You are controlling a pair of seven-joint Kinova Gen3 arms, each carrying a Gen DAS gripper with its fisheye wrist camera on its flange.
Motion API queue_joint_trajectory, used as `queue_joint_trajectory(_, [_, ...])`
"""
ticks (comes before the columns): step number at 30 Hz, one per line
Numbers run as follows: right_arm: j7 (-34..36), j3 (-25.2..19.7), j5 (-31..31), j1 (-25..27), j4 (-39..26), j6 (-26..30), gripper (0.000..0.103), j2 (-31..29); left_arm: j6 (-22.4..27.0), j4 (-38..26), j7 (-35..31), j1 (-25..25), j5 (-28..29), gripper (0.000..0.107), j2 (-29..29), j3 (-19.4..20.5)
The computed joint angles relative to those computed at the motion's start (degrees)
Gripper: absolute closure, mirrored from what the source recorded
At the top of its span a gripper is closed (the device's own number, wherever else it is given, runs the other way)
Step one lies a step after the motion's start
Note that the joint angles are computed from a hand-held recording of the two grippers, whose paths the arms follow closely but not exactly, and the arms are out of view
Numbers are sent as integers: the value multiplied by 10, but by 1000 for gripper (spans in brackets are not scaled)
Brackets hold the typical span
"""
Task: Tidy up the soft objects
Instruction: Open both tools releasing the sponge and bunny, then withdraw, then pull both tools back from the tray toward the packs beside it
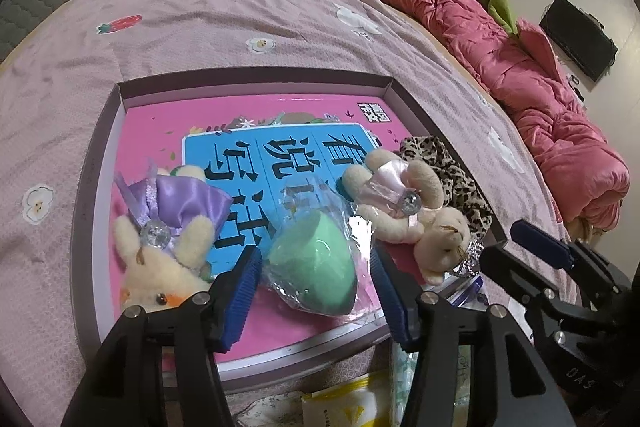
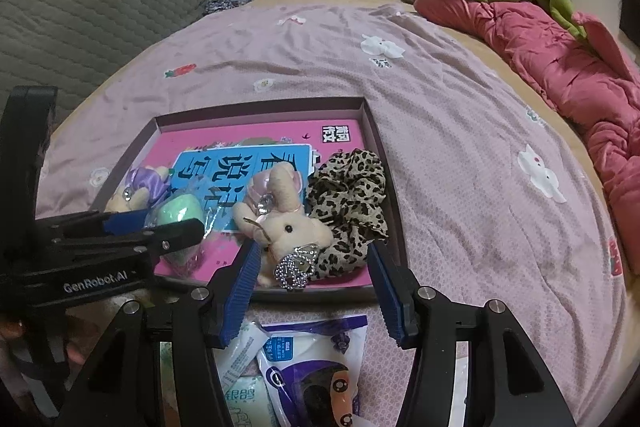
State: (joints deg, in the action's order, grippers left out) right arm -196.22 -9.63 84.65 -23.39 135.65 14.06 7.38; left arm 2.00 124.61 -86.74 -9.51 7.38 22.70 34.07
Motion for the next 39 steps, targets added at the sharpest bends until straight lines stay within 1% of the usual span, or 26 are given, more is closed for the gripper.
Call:
queue_joint_trajectory(5, [-7,-2,8,0,1,4,45,-1,1,2,-1,-19,0,52,-5,15])
queue_joint_trajectory(7, [-7,-3,6,0,1,5,45,-2,1,3,-1,-19,0,51,-10,13])
queue_joint_trajectory(9, [-10,-3,11,1,2,4,44,-3,2,5,-1,-30,3,51,-13,23])
queue_joint_trajectory(12, [-11,-4,16,3,3,0,39,-4,4,7,1,-18,6,50,-25,6])
queue_joint_trajectory(13, [-19,-5,23,3,4,1,38,-5,6,8,2,-15,8,49,-28,2])
queue_joint_trajectory(15, [-35,-9,40,8,5,-4,38,-6,6,13,0,-26,12,46,-35,11])
queue_joint_trajectory(17, [-46,-14,51,11,7,-3,38,-6,7,17,-1,-27,16,44,-44,10])
queue_joint_trajectory(21, [-67,-24,73,20,11,-4,38,-11,9,26,0,-17,25,44,-65,-3])
queue_joint_trajectory(24, [-77,-29,86,27,16,-7,37,-19,16,32,0,6,31,44,-79,-30])
queue_joint_trajectory(25, [-77,-30,86,28,17,-8,37,-21,18,36,-1,3,36,44,-82,-28])
queue_joint_trajectory(26, [-73,-31,82,29,18,-8,37,-24,19,39,-5,-6,43,44,-83,-20])
queue_joint_trajectory(27, [-74,-31,82,29,19,-9,37,-27,20,44,-11,-24,51,44,-86,-3])
queue_joint_trajectory(30, [-85,-30,91,29,23,-12,36,-37,14,58,-23,-45,69,44,-96,18])
queue_joint_trajectory(33, [-66,-29,72,23,25,-12,34,-50,18,64,-32,-61,83,44,-110,32])
queue_joint_trajectory(35, [-57,-26,64,15,28,-7,33,-60,19,70,-47,-104,105,44,-118,74])
queue_joint_trajectory(36, [-53,-24,59,11,30,-4,33,-66,21,72,-54,-117,115,44,-122,87])
queue_joint_trajectory(38, [-44,-17,50,8,32,-10,32,-76,25,75,-66,-119,130,44,-135,89])
queue_joint_trajectory(39, [-38,-14,42,7,34,-12,32,-82,26,78,-75,-127,141,44,-142,97])
